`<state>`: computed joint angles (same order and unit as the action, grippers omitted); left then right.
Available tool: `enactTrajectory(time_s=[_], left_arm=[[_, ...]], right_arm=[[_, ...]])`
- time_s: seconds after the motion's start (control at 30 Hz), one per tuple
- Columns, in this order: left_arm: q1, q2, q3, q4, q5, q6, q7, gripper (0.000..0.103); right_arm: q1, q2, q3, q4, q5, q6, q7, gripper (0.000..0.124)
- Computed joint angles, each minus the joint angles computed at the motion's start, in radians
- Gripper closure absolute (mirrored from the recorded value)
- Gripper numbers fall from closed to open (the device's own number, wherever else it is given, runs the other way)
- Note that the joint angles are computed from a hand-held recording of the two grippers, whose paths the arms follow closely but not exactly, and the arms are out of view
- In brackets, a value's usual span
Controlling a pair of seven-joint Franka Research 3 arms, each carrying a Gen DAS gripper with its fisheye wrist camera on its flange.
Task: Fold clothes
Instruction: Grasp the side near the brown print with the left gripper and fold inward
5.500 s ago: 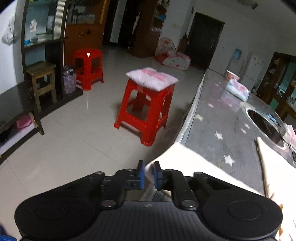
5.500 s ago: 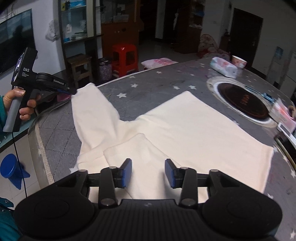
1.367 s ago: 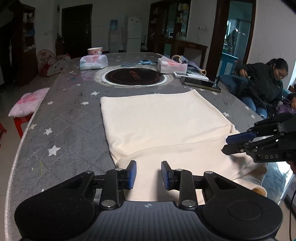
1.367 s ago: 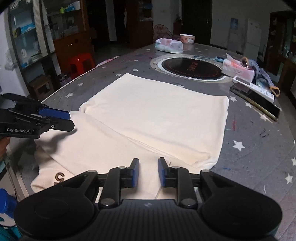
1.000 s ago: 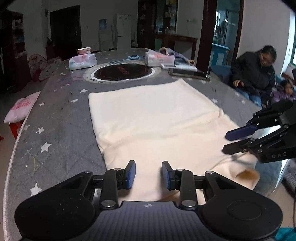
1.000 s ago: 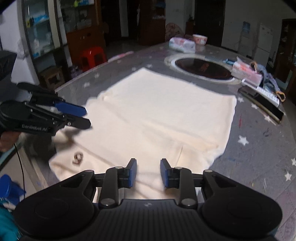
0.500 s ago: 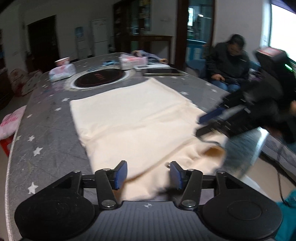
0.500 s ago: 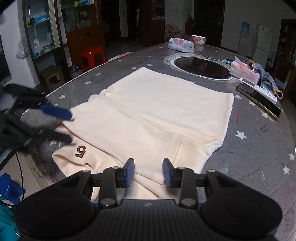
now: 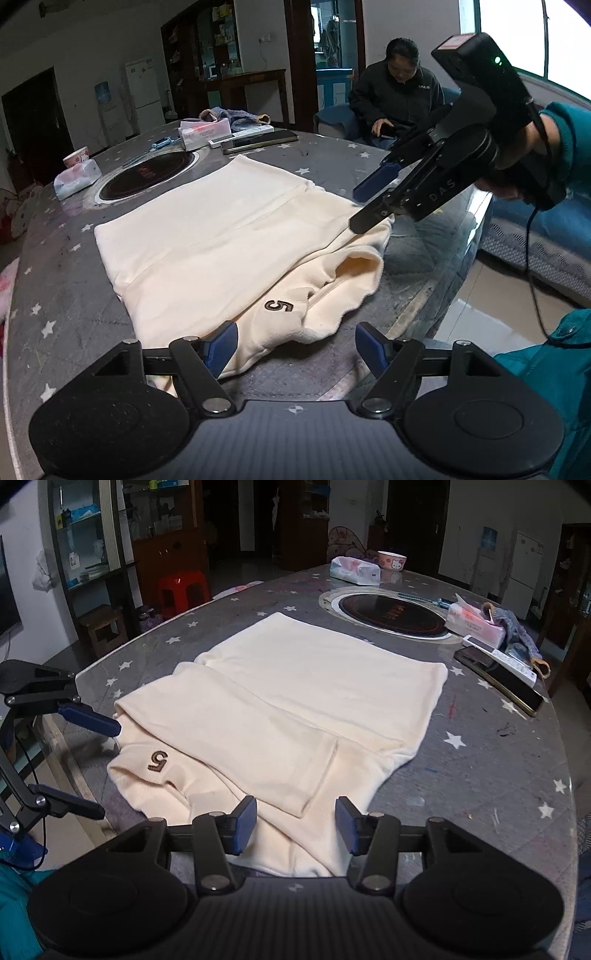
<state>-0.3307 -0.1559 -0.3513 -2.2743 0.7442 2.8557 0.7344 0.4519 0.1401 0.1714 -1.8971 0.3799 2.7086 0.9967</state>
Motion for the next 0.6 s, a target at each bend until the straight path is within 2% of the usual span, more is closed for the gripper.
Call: enactTrajectory(time_s=[0.27,0.33,0.37,0.4,0.43,0.47,0.53,0.6], left_arm=[[0.013,0.033,-0.013,0.025,0.142,-0.010,-0.057,0.032],[0.012,0.042,-0.011,0.031,0.185,-0.010,-0.079,0.047],[0.011,0.046,-0.007,0.032,0.196,-0.006,-0.086,0.050],[0.010,0.050,-0.003,0.034,0.207,-0.001,-0.095,0.059],[0.010,0.052,0.000,0.036,0.220,0.003,-0.109,0.072],[0.012,0.054,0.002,0.038,0.234,0.006,-0.126,0.079],[0.018,0.055,0.005,0.049,0.273,0.001,-0.187,0.087],[0.026,0.053,0.010,0.060,0.317,0.003,-0.249,0.088]], right_arm=[[0.005,-0.032,-0.003,-0.031,-0.054,-0.021,-0.041,0.066],[0.007,-0.042,-0.002,-0.041,-0.063,-0.022,-0.061,0.064],[0.008,-0.047,-0.002,-0.045,-0.068,-0.022,-0.071,0.063],[0.008,-0.051,-0.001,-0.050,-0.072,-0.024,-0.086,0.061],[0.009,-0.054,-0.001,-0.054,-0.076,-0.022,-0.095,0.058],[0.011,-0.059,-0.001,-0.061,-0.082,-0.017,-0.104,0.057],[0.011,-0.067,0.003,-0.072,-0.072,-0.016,-0.155,0.057],[0.013,-0.075,0.007,-0.086,-0.057,-0.007,-0.205,0.055]])
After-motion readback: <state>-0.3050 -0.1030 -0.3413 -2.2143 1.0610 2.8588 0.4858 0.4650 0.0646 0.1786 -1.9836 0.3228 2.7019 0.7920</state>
